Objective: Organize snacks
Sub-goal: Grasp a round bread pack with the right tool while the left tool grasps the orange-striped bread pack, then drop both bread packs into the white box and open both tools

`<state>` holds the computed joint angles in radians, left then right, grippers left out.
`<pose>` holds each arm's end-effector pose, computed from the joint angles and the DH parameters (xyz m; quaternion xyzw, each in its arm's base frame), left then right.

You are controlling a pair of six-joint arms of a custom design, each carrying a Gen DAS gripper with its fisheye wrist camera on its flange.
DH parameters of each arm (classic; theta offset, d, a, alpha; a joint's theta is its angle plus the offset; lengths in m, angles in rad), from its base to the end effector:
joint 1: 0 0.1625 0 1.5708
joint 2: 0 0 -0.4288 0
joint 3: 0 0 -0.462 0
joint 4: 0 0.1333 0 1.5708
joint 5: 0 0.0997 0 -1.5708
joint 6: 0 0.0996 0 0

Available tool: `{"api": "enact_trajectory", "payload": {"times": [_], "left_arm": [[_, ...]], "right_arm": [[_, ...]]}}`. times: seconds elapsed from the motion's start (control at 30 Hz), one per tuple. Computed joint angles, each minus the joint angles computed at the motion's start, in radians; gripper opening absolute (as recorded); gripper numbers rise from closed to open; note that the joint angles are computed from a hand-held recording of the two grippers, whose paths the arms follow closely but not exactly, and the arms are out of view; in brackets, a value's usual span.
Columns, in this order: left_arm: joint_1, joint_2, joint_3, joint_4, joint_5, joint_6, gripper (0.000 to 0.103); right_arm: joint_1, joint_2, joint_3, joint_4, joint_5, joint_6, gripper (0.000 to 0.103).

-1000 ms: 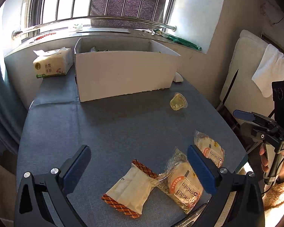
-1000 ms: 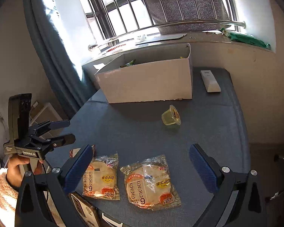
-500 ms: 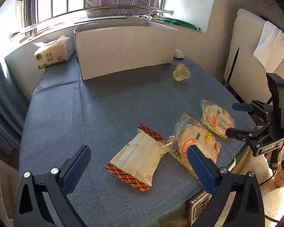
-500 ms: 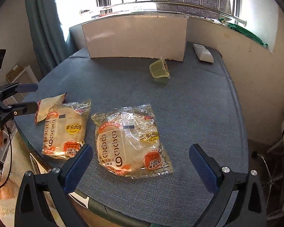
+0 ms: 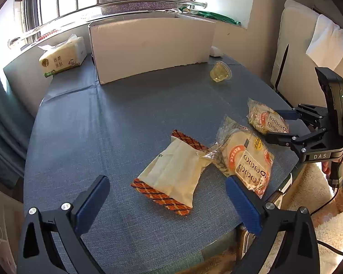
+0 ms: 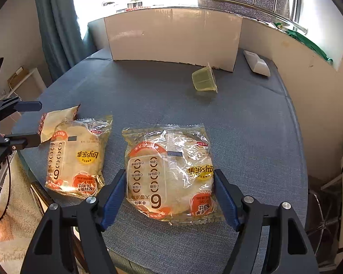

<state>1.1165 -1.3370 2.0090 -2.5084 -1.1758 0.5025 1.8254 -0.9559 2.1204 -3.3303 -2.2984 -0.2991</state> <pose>-0.1008 -0.5976 0.2295 0.4244 0.8748 -0.1251 0.1976 0.2045 -0.5195 0.0827 0.1439 -0.8880 0.2663 0.3462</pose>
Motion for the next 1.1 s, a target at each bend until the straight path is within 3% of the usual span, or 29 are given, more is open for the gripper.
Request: {"api": "enact_trajectory", "payload": {"times": [0.37,0.47,0.53,0.6,0.7,0.77,0.97,1.1], "left_arm": [[-0.002,0.079,-0.043,0.045,0.046,0.135,0.103],[0.015,0.097,-0.075,0.066,-0.002,0.162,0.101],[0.023,0.102,-0.084,0.048,-0.02,0.182,0.089],[0.024,0.107,-0.097,0.019,-0.004,0.154,0.046],[0.046,0.114,-0.147,0.085,-0.041,0.081,0.046],[0.043,0.111,-0.139,0.042,-0.011,0.063,0.045],[0.05,0.088,-0.153,-0.06,-0.148,-0.012,0.045],[0.029,0.144,-0.239,-0.114,-0.227,-0.096,0.045]], "right_arm": [[0.042,-0.044,0.021,-0.053,0.005,-0.006,0.078],[0.045,-0.043,0.02,-0.047,0.006,0.0,0.078],[0.043,-0.042,0.019,-0.039,0.007,0.003,0.078],[0.042,-0.04,0.017,-0.034,0.005,0.006,0.078],[0.037,-0.039,0.012,-0.028,0.016,0.008,0.078],[0.034,-0.039,0.006,-0.027,0.022,0.008,0.078],[0.026,-0.043,-0.023,-0.031,0.063,0.025,0.078],[0.024,-0.044,-0.087,-0.048,0.107,0.022,0.078]]}}
